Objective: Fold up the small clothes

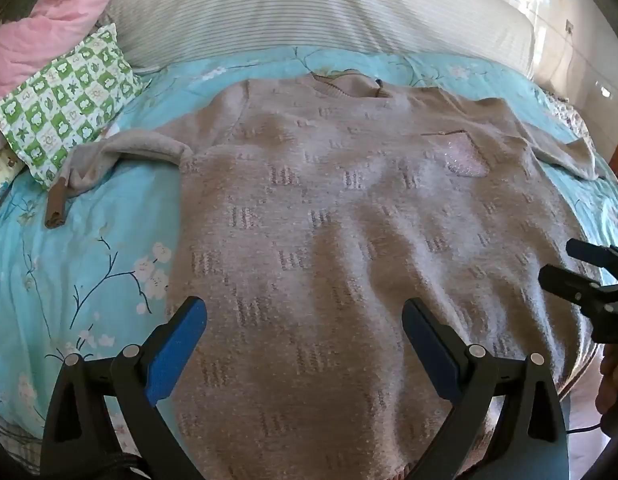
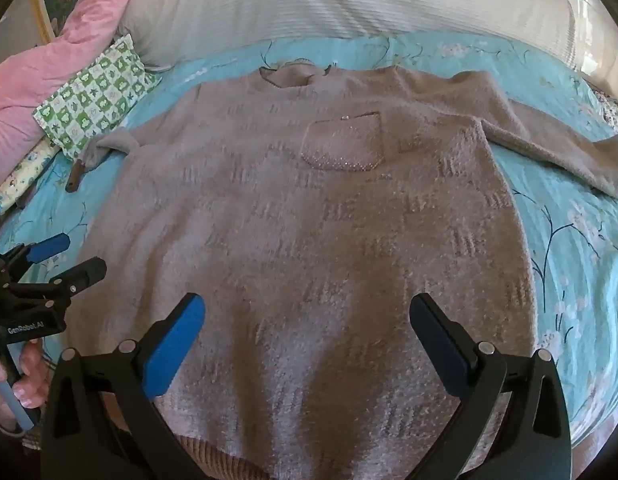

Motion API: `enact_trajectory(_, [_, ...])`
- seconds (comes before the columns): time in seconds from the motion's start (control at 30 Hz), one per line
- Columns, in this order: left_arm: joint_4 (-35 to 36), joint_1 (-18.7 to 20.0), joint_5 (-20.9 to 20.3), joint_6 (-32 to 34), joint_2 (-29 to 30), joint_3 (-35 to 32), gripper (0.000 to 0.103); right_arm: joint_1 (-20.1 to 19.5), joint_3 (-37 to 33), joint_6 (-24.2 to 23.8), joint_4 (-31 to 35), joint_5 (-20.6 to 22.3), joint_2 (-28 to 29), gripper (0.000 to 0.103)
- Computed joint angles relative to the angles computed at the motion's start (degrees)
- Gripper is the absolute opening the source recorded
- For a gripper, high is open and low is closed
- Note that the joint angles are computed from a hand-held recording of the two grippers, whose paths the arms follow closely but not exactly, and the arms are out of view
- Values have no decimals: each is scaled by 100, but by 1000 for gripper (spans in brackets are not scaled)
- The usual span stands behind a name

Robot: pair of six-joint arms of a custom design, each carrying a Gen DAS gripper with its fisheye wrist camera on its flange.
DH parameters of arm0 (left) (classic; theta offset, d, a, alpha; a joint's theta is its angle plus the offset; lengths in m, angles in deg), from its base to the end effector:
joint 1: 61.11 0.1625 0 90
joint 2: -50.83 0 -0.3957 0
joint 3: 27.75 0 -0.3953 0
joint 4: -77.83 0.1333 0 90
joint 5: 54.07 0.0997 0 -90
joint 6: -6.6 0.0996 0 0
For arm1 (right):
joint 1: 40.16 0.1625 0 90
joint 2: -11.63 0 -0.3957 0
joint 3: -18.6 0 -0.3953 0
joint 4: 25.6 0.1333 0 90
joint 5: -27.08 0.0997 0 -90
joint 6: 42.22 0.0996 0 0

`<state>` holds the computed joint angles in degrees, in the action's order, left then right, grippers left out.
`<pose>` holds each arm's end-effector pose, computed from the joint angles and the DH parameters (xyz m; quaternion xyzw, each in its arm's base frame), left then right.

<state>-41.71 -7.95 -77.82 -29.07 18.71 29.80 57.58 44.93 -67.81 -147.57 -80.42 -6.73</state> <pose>-0.2967 -0.7704 0.1703 -0.0110 0.8371 -0.3472 0.4226 0.2232 -0.8747 0.1861 0.2469 -0.9352 0.1799 0.1789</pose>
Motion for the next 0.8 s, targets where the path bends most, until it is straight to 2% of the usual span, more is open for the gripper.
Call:
enact_trajectory(0.57, [-675, -41, -40, 513, 41, 58, 99, 0, -74, 22, 52, -20, 41, 102])
enact_trajectory(0.8, [-526, -58, -87, 516, 76, -24, 99, 4, -80, 28, 60, -26, 44, 102])
